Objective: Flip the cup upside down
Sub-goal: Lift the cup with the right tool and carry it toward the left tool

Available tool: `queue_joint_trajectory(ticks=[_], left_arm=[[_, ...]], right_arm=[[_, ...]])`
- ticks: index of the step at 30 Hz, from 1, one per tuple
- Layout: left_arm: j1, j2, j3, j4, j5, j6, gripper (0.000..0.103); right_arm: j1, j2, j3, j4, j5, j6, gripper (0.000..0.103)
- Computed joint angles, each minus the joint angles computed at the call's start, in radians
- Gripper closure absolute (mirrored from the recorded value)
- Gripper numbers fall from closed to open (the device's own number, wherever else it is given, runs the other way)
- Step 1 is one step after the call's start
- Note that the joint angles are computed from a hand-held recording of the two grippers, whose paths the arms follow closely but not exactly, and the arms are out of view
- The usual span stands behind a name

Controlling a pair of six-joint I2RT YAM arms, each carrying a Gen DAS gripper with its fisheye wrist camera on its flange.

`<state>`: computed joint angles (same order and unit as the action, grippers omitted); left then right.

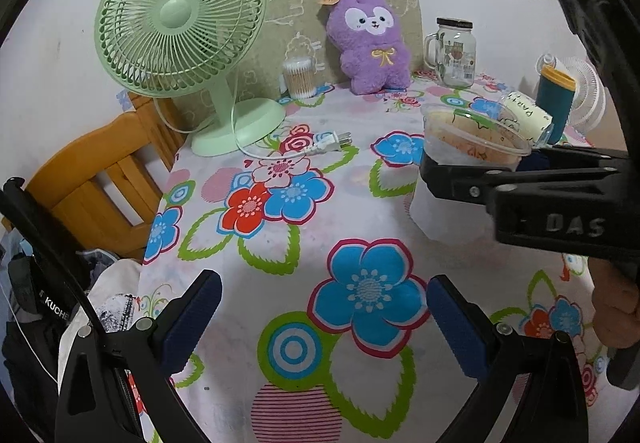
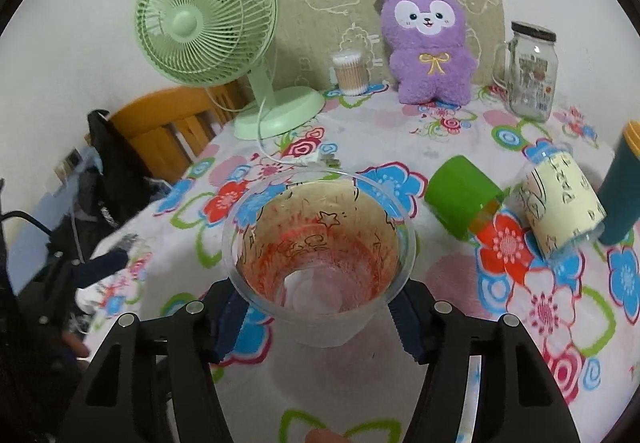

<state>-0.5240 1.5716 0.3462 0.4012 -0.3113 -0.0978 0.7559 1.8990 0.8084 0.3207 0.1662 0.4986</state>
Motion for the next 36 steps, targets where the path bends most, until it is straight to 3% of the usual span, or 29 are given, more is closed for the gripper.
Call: queue_joint_trajectory(ticks=[7, 11, 17, 24, 30, 36], left_arm=[[-0.091, -0.131, -0.033, -0.112, -0.048, -0.046, 0.0], [-0.173, -0.191, -0.057, -0.178, -0.074, -0.112, 0.0], [-0.371, -0.244, -0.09, -0.276, -0.184, -0.28, 0.0], [-0.535, -0.242, -0.07, -0.361, -0.241, -0.443, 0.0], [-0.648, -0.222, -0.076, -0.366, -0.257, -0.609, 0.0], [-0.759, -0.166, -0.061, -0.378, -0.289, -0.754, 0.0]], right_arm=[[0.017, -0.134, -0.067, -0.171, -0.028, -0.004, 0.037], [0.058, -0.235, -0.127, -0.277, 0.027, -0.041, 0.037], [0.144, -0.396, -0.207, -0.435, 0.094, -0.04, 0.037], [0.264, -0.532, -0.271, -0.575, 0.165, 0.001, 0.037], [0.321, -0.579, -0.301, -0.657, 0.169, 0.046, 0.037], [0.381, -0.621, -0.285, -0.867, 0.191, 0.028, 0.037]])
